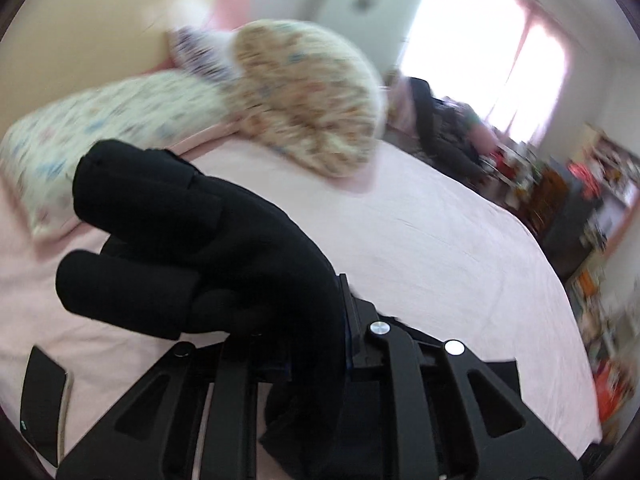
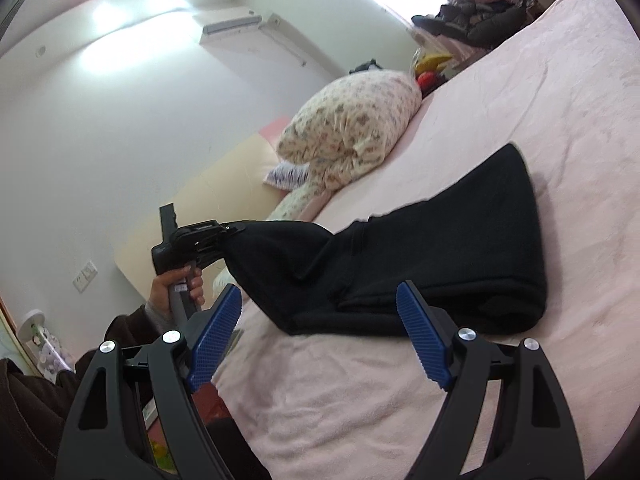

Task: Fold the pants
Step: 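Grasp the folded end with the left gripper and fold it over the bundle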

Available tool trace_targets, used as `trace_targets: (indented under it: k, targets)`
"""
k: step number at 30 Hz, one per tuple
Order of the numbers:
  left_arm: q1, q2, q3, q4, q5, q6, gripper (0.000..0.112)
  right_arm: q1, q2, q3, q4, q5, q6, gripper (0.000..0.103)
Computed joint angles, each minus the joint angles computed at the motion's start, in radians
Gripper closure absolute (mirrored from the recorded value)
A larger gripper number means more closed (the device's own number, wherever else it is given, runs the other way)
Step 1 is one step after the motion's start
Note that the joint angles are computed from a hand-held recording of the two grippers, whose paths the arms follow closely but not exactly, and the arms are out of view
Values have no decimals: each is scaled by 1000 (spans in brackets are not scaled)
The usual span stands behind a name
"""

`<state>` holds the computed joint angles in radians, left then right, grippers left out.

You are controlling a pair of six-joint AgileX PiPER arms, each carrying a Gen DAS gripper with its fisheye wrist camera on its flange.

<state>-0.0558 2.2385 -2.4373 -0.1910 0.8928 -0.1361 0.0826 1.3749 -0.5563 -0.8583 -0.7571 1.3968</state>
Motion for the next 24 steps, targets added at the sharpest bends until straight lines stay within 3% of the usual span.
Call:
trace_targets:
  k: [6, 11, 16, 21, 24]
  targets:
    - [-193, 12, -35, 77, 43, 43, 96, -77, -57, 76, 132, -40, -47, 21]
    - [-346, 121, -98, 166, 95, 33, 95, -129, -77, 124, 241, -65, -70, 21]
    - [-446, 125, 35, 292, 5, -16, 95, -175, -76, 152, 288, -76, -58, 21]
    - [-516, 165, 20, 431, 45, -30, 94, -226, -61, 173, 287, -127, -21, 21]
    - [-544, 145, 98, 506, -7, -103, 94, -244, -58, 171, 274, -125, -11, 21]
